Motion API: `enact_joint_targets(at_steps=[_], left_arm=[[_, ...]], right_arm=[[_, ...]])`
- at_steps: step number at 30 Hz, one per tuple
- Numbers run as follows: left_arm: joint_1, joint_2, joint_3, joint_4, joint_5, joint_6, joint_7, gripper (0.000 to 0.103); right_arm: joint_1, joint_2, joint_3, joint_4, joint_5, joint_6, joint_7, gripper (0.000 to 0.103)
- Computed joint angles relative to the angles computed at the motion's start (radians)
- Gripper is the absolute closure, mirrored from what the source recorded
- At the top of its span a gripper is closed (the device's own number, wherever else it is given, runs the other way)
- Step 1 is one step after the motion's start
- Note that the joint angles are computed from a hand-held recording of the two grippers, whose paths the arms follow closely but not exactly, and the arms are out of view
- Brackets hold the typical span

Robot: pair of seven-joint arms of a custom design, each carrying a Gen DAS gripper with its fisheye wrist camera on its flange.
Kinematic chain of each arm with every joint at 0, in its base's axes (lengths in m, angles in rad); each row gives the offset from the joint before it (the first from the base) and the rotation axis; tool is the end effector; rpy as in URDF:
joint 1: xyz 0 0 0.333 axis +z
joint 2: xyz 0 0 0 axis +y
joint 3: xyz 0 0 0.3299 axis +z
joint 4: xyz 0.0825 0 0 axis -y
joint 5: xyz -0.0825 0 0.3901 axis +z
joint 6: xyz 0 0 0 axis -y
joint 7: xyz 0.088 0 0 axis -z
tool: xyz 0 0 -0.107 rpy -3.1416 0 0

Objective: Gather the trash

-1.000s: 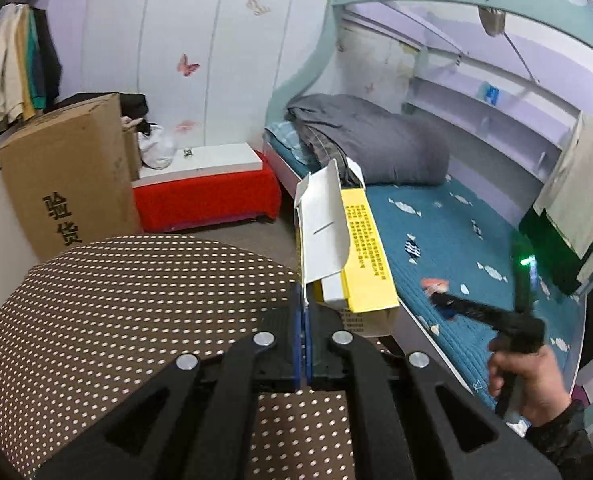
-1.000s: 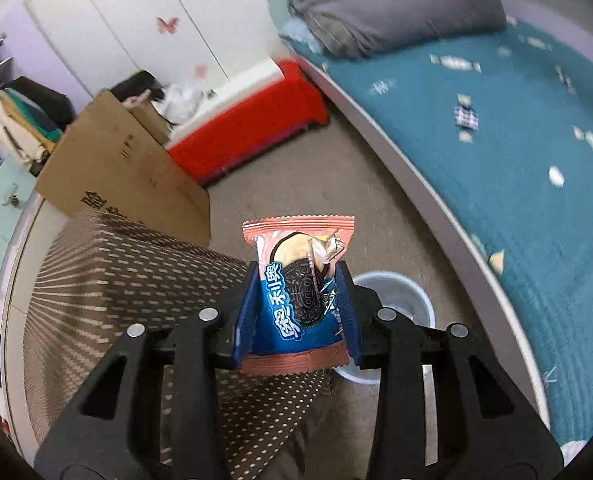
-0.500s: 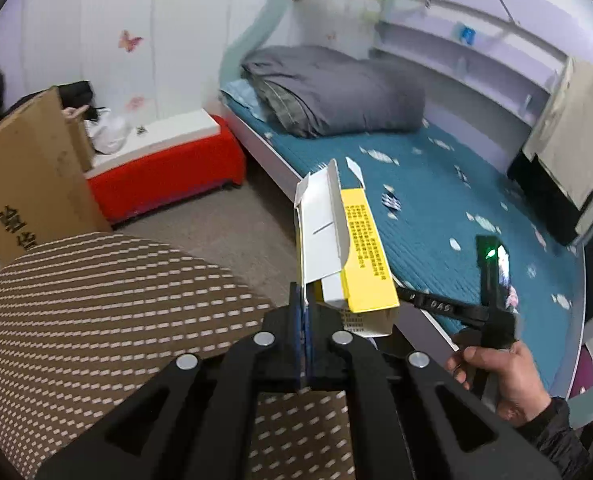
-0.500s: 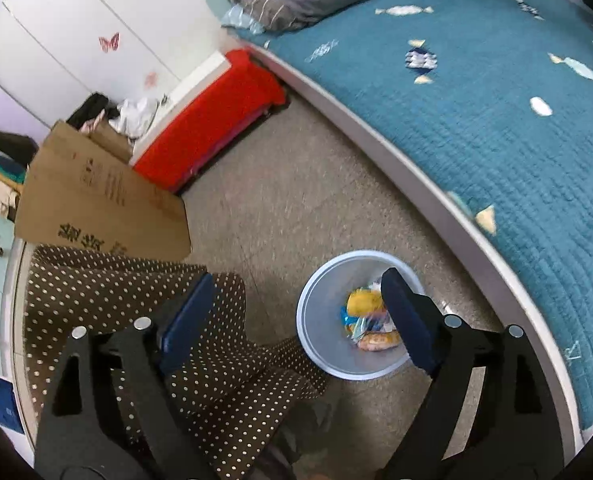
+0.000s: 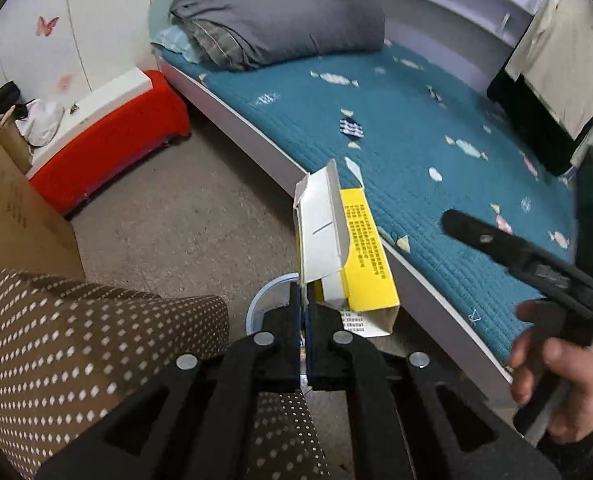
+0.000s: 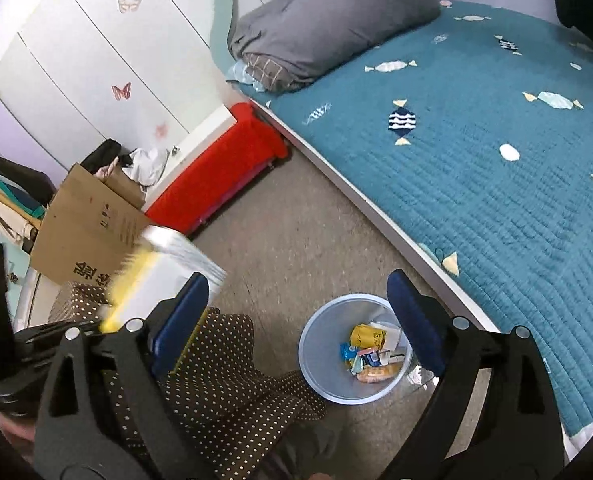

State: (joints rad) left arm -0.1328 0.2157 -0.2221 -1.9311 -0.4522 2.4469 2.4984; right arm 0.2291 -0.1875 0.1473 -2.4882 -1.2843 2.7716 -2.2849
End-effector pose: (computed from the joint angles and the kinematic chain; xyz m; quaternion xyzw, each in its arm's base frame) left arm 0.6012 -0.2154 0.4214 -0.2904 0.9265 -0.2366 0.0363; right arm 0.4233 0.2125 0.3932 -0.2958 0.8701 -0.1831 0.3490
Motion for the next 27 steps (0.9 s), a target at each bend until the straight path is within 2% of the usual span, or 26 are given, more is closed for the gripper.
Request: enact_joint_targets(at_steps=[1,2,3,4,5,7,12,15,18,27], left_arm=[[-0.012,0.014,0.004,0.014,0.031,-0.005,-0.023,0.099],[-0.021,0.031,0.008,0.035,0.065,-0.023,-0.05,0.088],[-0.033,0.051,0.014,0.057,0.103,-0.037,-0.082,0.05],[-0.04,0.062,0.016,0.065,0.127,-0.034,-0.105,0.026],[-0.047,0.072,0.022,0.081,0.152,-0.04,-0.137,0.011],[-0.025,0.071,0.004,0.089,0.103,-0.03,-0.116,0.011],[-0.001,0.024,0.001,0.05,0.065,0.025,-0.098,0.011],[0.015,-0.028,-0.001,-0.003,0.009,0.077,-0.062,0.009],[0.037,-0.088,0.003,-0.049,-0.076,0.09,-0.005,0.008],[0.057,-0.299,0.085,-0.182,-0.31,0.121,0.159,0.007]], right_arm=[[0.001,-0.006,0.001,-0.001,-0.002,-0.004,0.002,0.014],[0.001,-0.009,0.003,-0.003,-0.003,-0.006,0.006,0.014],[0.002,-0.013,0.005,-0.004,-0.005,-0.007,0.008,0.014],[0.003,-0.016,0.006,-0.005,-0.002,-0.01,0.006,0.013],[0.005,-0.018,0.008,-0.003,0.004,-0.013,-0.001,0.013],[0.007,-0.018,0.011,-0.001,0.007,-0.015,-0.005,0.011],[0.026,-0.024,0.029,0.011,0.052,-0.052,-0.029,0.006],[0.05,-0.029,0.041,0.031,0.129,-0.108,-0.096,0.006],[0.074,-0.034,0.058,0.062,0.191,-0.166,-0.152,0.006],[0.149,-0.021,0.112,0.217,0.286,-0.323,-0.326,0.006]])
